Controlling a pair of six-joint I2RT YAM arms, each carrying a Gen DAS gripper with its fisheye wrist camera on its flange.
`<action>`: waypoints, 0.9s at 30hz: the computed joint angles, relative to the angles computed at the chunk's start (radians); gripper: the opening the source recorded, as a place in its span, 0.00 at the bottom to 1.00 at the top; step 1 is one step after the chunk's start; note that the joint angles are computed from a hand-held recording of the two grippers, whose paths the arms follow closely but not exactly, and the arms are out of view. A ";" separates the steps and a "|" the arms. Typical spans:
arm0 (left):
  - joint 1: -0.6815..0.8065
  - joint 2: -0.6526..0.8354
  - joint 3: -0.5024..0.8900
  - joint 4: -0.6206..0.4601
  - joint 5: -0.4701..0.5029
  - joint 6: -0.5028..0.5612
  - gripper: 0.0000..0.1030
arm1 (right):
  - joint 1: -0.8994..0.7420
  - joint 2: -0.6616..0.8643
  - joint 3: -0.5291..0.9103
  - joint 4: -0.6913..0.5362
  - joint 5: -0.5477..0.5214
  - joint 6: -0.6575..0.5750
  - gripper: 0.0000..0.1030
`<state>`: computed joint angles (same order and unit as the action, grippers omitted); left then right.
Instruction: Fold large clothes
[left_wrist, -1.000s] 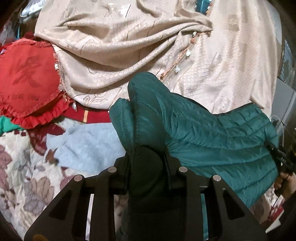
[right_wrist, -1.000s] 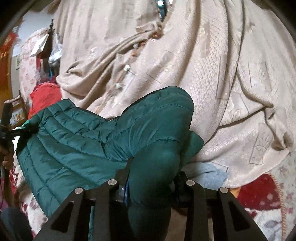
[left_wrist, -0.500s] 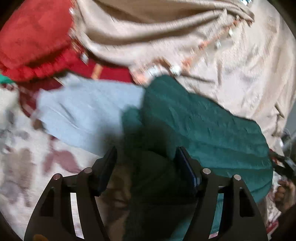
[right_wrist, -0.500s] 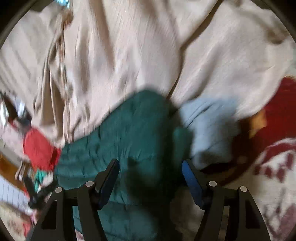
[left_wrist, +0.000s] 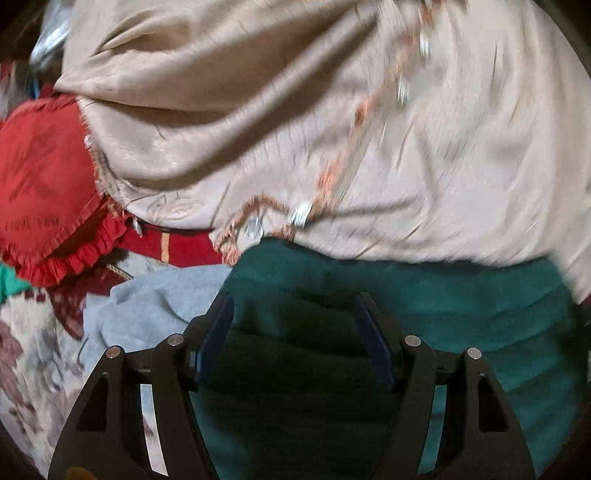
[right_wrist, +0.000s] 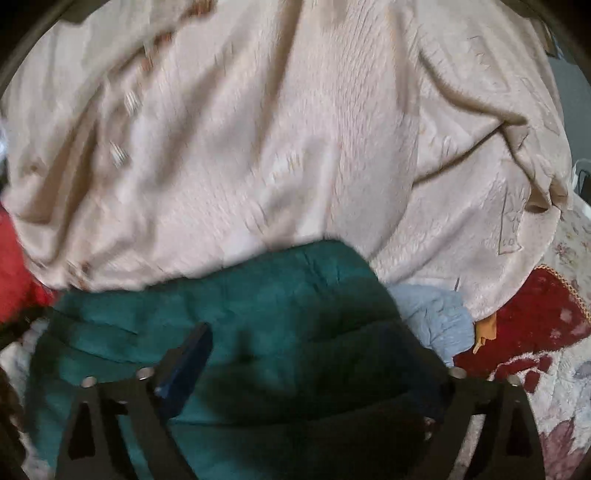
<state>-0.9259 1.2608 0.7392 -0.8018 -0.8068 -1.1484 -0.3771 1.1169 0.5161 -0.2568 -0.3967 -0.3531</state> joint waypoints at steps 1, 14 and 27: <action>0.043 0.056 -0.014 0.017 0.032 0.012 0.66 | 0.014 0.078 -0.018 0.071 0.026 -0.023 0.97; 0.204 0.010 -0.171 0.280 0.206 0.162 0.75 | -0.085 0.267 0.072 0.014 -0.132 -0.115 1.00; -0.389 0.167 0.022 -0.146 0.114 -0.526 0.80 | -0.073 -0.316 -0.068 -0.423 -0.136 -0.273 1.00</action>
<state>-1.3148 1.4274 0.7617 -0.9482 -0.6931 -1.6748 -0.4499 0.8007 0.4481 -0.6801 -0.5328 -0.6257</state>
